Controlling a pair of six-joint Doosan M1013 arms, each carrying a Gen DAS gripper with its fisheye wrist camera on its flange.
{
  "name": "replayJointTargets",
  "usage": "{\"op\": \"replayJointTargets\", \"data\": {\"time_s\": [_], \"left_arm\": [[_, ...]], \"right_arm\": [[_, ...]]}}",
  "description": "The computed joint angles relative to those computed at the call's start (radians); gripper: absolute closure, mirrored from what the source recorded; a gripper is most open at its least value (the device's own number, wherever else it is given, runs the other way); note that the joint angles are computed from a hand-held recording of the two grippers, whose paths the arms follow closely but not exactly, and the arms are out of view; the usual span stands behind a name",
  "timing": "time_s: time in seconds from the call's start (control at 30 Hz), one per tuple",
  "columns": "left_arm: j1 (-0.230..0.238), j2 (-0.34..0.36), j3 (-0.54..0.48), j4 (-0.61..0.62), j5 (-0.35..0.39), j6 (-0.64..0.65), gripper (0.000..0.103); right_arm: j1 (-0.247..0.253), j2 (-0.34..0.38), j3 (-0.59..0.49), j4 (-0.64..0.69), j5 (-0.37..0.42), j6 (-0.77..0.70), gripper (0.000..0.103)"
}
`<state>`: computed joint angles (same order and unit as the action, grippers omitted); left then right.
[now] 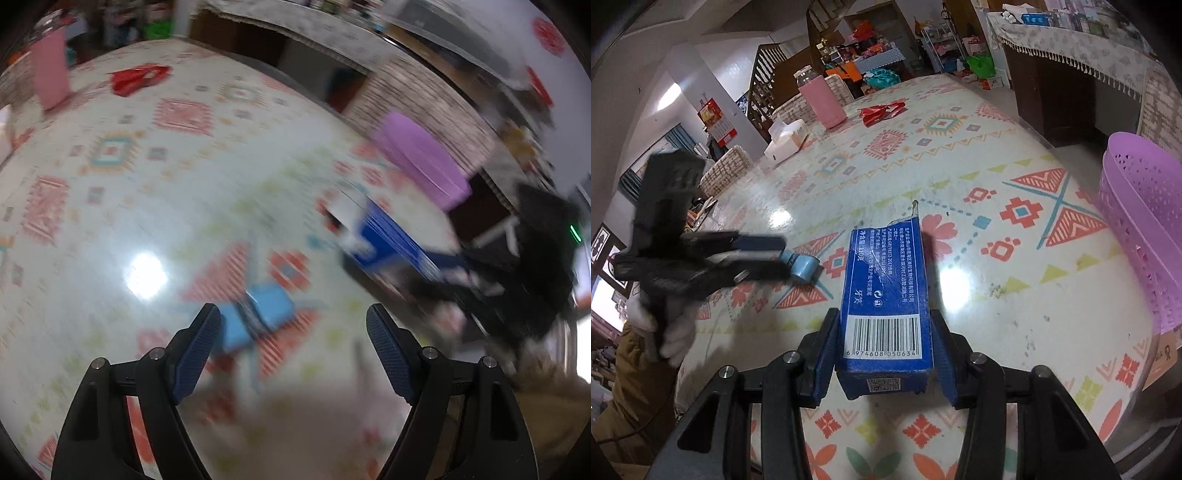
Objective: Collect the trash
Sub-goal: 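Close the left tool on the light blue box while the right holds the blue box, then lift the light blue box with the left tool while the right holds the blue box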
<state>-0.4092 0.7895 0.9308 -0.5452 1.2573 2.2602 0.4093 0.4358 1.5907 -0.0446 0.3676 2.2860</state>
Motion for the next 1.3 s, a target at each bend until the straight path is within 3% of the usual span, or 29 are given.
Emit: {"op": "replayJointTargets", "data": {"time_s": [0.17,0.27,0.37,0.43,0.57,0.7,0.77,0.8,0.83,0.87,0.9,1.17,1.27,1.3], "left_arm": [[-0.023,-0.076,0.117,0.058,-0.104,0.041,0.023],[-0.049,-0.118,0.184,0.165,-0.295,0.026,0.023],[-0.067,-0.123,0.198,0.244,-0.393,0.047,0.023],[-0.075,-0.113,0.186,0.291,-0.396,0.073,0.022],[-0.094,-0.067,0.128,0.387,-0.308,0.078,0.022],[-0.079,-0.035,0.073,0.355,-0.241,0.003,0.022],[-0.072,-0.026,0.058,0.352,-0.22,-0.062,0.045],[-0.07,-0.029,0.062,0.346,-0.225,-0.076,0.045],[-0.071,-0.039,0.082,0.356,-0.253,-0.097,0.063],[-0.075,-0.047,0.096,0.382,-0.268,-0.129,0.075],[-0.077,-0.051,0.104,0.398,-0.274,-0.172,0.077],[-0.087,-0.098,0.196,0.464,-0.404,-0.416,0.077],[-0.083,-0.113,0.224,0.434,-0.42,-0.415,0.062],[-0.082,-0.119,0.233,0.431,-0.427,-0.42,0.05]], "right_arm": [[-0.012,0.0,0.013,0.082,-0.029,-0.068,0.052],[-0.011,0.002,0.011,0.085,-0.028,-0.078,0.051],[-0.008,0.0,0.013,0.077,-0.024,-0.071,0.051],[-0.008,-0.003,0.019,0.08,-0.027,-0.071,0.051],[-0.008,-0.007,0.027,0.083,-0.032,-0.065,0.05],[-0.008,-0.006,0.028,0.086,-0.033,-0.063,0.05],[-0.008,-0.003,0.025,0.092,-0.031,-0.071,0.049],[-0.008,-0.001,0.023,0.096,-0.028,-0.075,0.049],[-0.008,0.001,0.022,0.093,-0.029,-0.074,0.049],[-0.007,0.002,0.02,0.079,-0.027,-0.062,0.049],[-0.005,0.004,0.017,0.06,-0.025,-0.046,0.049],[0.001,0.022,-0.017,-0.033,0.014,0.036,0.047],[0.008,0.034,-0.044,-0.084,0.056,0.063,0.042],[0.011,0.038,-0.051,-0.097,0.065,0.068,0.038]]}}
